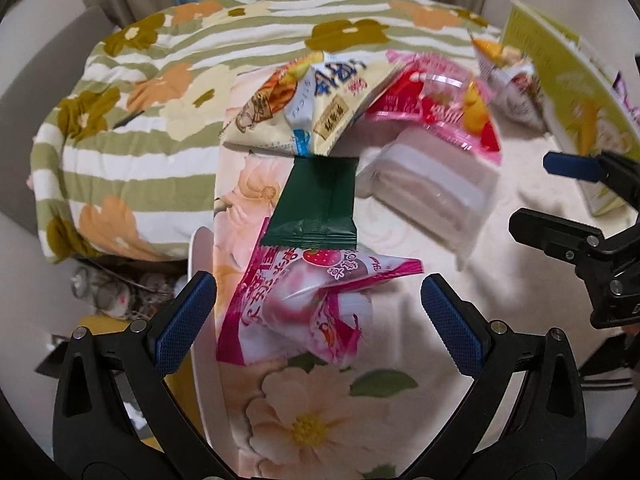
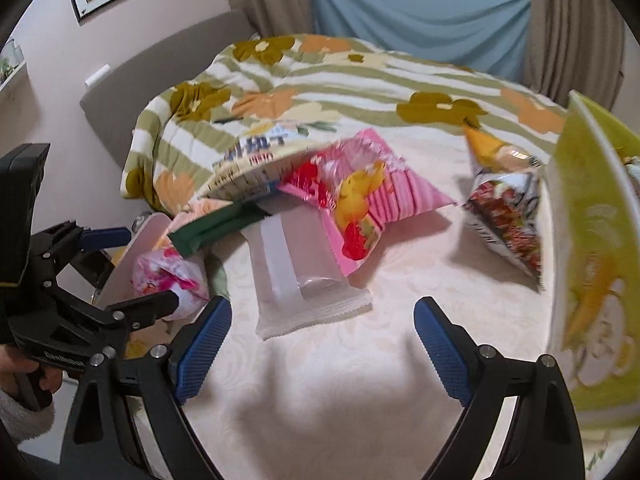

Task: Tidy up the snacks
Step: 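Grasp the pink strawberry bag with left tool while right tool grasps the white translucent pack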

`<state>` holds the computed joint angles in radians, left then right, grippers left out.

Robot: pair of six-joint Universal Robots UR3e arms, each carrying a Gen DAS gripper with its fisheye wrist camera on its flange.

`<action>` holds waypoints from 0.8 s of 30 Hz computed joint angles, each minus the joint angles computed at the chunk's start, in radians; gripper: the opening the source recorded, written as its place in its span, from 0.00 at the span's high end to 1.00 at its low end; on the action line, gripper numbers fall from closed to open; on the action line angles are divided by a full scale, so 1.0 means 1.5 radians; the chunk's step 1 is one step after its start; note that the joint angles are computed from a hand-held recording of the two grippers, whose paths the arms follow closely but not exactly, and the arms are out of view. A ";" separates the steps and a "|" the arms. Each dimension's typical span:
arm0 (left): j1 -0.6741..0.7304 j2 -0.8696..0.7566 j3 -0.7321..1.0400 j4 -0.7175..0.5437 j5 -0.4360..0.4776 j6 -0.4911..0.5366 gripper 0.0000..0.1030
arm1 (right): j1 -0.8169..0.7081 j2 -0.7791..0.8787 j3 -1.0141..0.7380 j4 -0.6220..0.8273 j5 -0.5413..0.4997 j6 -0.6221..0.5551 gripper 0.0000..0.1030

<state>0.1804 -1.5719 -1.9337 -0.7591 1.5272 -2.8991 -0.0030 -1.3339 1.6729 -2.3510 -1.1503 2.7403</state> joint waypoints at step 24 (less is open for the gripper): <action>-0.009 -0.057 0.012 -0.023 0.006 -0.009 0.31 | 0.062 0.166 -0.147 0.020 -0.027 -0.087 0.12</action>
<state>0.1671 -1.6579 -1.9149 -0.7932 1.5358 -2.9127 0.0895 -1.0848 1.4527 -2.3209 -1.1900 2.6094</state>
